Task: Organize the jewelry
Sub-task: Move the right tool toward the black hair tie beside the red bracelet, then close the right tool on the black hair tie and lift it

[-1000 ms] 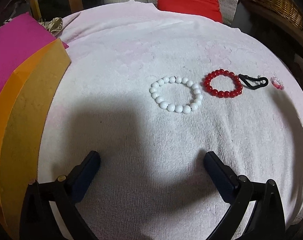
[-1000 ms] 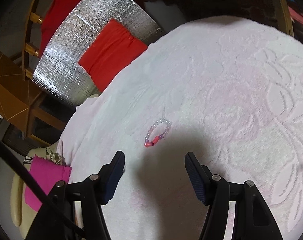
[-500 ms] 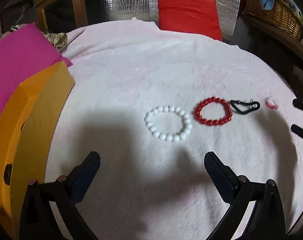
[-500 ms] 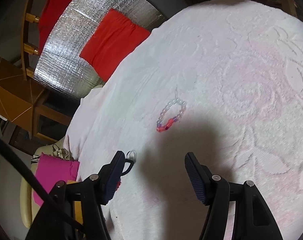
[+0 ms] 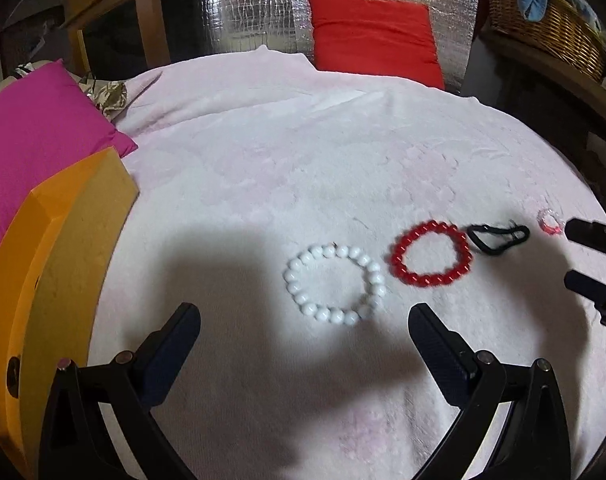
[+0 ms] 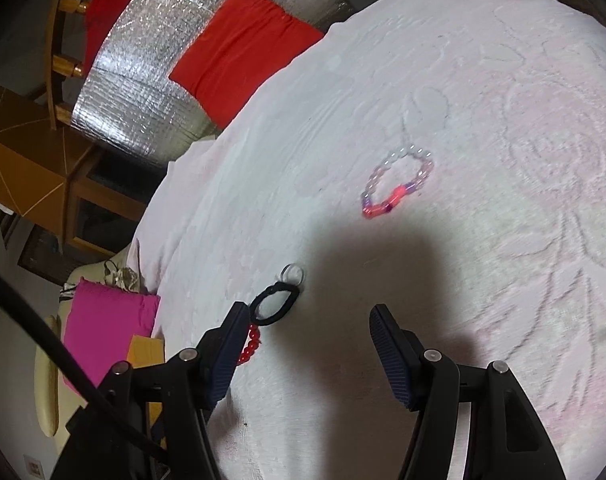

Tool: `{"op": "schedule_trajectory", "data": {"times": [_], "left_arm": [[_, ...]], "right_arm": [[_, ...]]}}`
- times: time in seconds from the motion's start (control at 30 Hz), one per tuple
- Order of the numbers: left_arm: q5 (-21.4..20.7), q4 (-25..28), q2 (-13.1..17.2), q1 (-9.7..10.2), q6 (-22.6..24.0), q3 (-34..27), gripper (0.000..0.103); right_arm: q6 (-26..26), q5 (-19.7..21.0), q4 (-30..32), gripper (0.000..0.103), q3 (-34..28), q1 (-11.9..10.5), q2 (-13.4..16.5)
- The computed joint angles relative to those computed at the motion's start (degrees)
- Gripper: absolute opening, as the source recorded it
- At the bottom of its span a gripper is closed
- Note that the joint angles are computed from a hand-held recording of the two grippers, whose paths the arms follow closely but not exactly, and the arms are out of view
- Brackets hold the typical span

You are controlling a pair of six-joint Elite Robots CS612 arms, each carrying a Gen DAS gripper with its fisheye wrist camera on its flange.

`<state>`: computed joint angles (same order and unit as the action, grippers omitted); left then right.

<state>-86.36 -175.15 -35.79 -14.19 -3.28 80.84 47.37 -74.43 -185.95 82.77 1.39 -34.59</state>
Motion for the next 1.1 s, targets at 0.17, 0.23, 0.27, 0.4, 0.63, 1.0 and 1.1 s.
{"op": "schedule_trajectory", "data": {"times": [0.17, 0.23, 0.27, 0.4, 0.63, 1.0, 1.1], "left_arm": [[0.91, 1.11, 0.76, 0.59, -1.11, -1.41, 0.103], [1.3, 1.75, 0.93, 0.84, -1.55, -1.73, 0.103], [1.42, 2.05, 0.96, 0.97, -1.88, -1.82, 0.103], [0.72, 1.98, 0.79, 1.46, -2.53, -1.63, 0.103], [-0.42, 1.66, 0.6, 2.11, -3.01, -1.32, 0.103], [-1.92, 2.72, 0.74, 2.2, -2.87, -1.49, 0.103], [-2.36, 2.37, 0.82, 1.96, -2.12, -1.42, 0.103]], "right_arm": [[-0.48, -0.06, 1.34, 0.067, -1.07, 0.44, 0.55], [-0.42, -0.18, 1.68, 0.067, -1.5, 0.52, 0.78], [-0.2, -0.2, 1.79, 0.067, -1.79, 0.57, 0.95], [0.18, -0.29, 1.74, 0.067, -2.62, 0.67, 1.46], [-0.21, -1.13, 2.49, 0.067, -4.91, 1.31, 2.76], [-2.16, -7.85, 3.95, 0.053, -8.96, 2.6, 4.59], [-3.77, -9.74, 6.04, 0.034, -10.01, 3.11, 4.84]]}}
